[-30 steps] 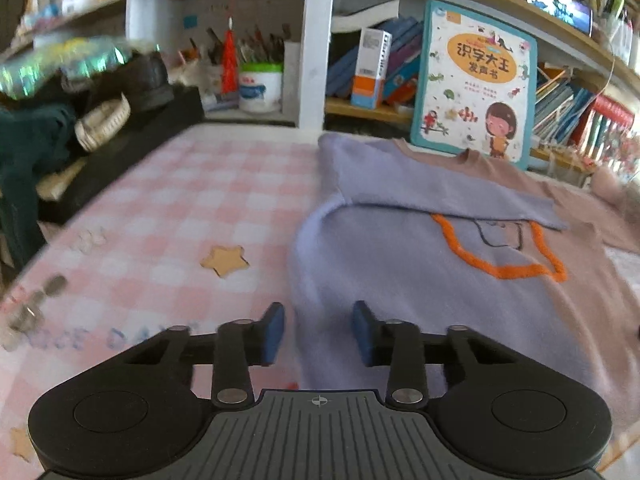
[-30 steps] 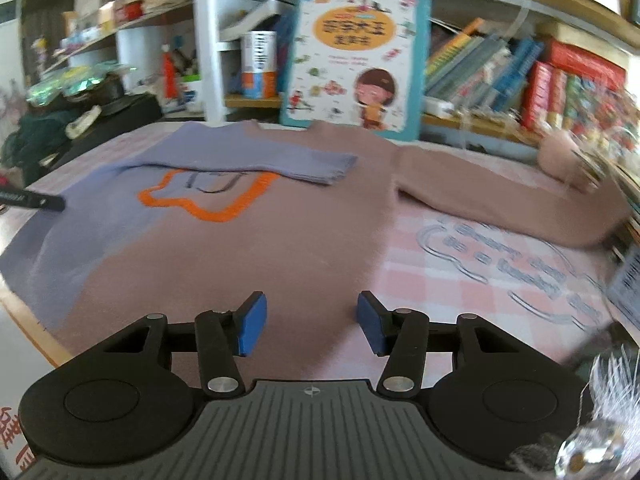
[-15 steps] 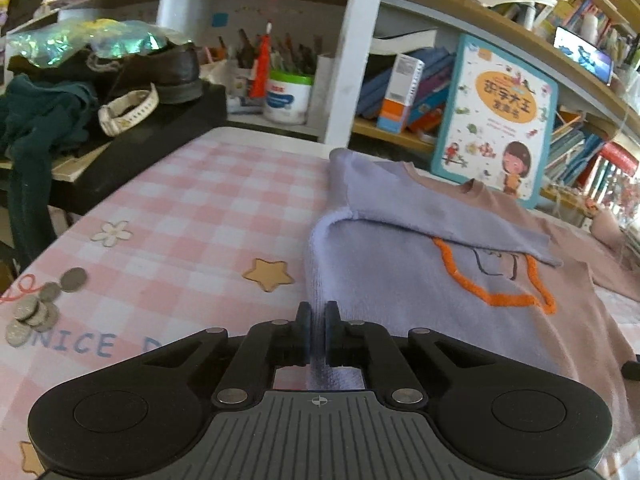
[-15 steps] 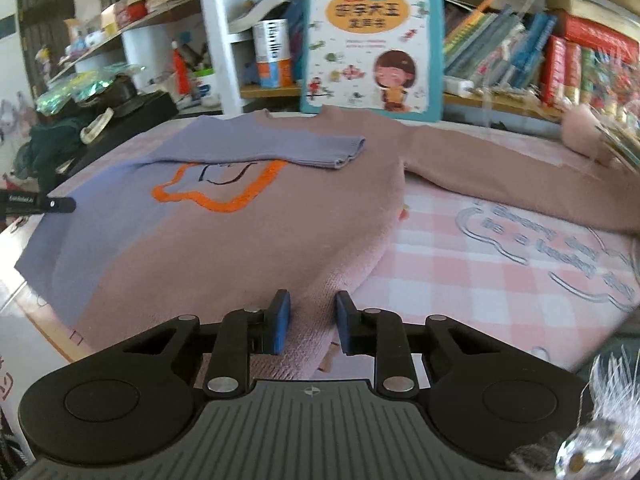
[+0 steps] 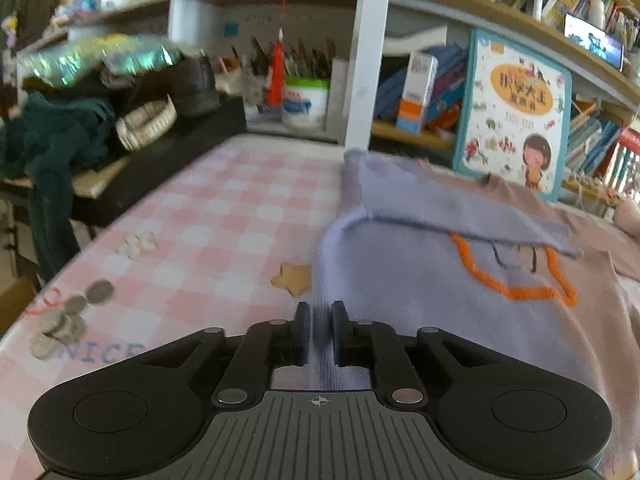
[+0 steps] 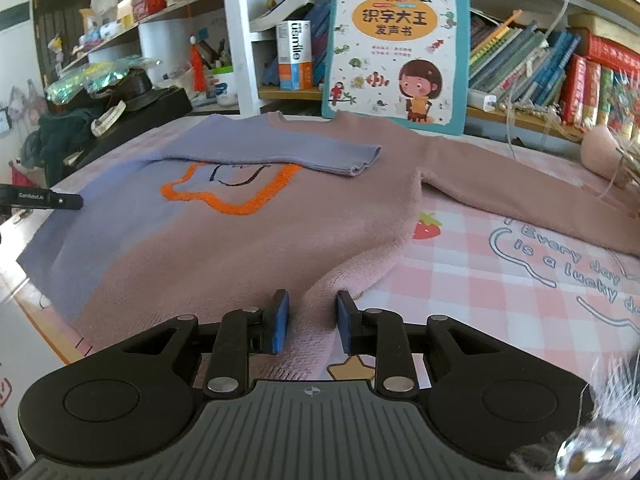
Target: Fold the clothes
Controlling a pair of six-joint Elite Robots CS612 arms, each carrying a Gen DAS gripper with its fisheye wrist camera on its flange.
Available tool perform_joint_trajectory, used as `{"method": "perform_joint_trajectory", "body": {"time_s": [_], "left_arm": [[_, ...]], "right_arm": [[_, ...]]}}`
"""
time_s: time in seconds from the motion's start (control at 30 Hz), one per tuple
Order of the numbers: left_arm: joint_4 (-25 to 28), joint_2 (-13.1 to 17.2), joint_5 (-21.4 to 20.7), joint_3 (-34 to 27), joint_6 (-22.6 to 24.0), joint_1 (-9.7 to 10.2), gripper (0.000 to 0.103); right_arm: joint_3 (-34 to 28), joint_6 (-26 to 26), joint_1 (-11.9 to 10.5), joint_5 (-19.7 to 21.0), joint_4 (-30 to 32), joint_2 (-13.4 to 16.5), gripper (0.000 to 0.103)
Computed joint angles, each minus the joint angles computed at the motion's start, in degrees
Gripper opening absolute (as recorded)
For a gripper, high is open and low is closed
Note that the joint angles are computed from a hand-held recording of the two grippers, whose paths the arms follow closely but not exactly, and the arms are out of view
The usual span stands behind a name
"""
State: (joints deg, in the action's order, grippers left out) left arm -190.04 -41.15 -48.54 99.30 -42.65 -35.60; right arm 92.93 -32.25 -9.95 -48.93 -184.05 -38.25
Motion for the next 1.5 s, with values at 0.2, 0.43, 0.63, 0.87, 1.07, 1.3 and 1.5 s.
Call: {"method": "perform_joint_trajectory", "body": {"time_s": [0.2, 0.43, 0.63, 0.87, 1.07, 1.3, 1.5], "left_arm": [[-11.1, 1.9, 3.2, -1.6, 10.5, -2.31, 0.051], [-13.7, 4.5, -4.4, -4.8, 21.1, -2.60, 0.052], [-11.7, 4.3, -6.2, -4.8, 22.4, -2.86, 0.074], [-6.9, 4.7, -1.5, -6.4, 28.2, -4.35, 0.082], [-5.9, 4.7, -0.5, -6.6, 28.7, -4.60, 0.085], [-7.2, 4.3, -4.4, -6.0, 26.3, -3.67, 0.085], [-6.7, 4.3, -5.1, -6.1, 25.6, -3.50, 0.085]], "right_arm": [[0.1, 3.8, -0.7, -2.9, -6.5, 0.4, 0.042], [-1.9, 11.0, -1.8, -12.0, -11.2, 1.1, 0.047], [-7.1, 14.8, -2.9, -18.8, -6.3, 2.1, 0.049], [-18.2, 20.7, -2.8, -22.4, 6.2, 5.5, 0.052], [-26.9, 23.7, -1.3, -29.0, 14.4, 9.2, 0.054], [-32.2, 30.0, -1.2, -29.6, 18.3, 11.7, 0.057], [-32.8, 25.5, -0.4, -32.5, 17.8, 12.1, 0.037]]}}
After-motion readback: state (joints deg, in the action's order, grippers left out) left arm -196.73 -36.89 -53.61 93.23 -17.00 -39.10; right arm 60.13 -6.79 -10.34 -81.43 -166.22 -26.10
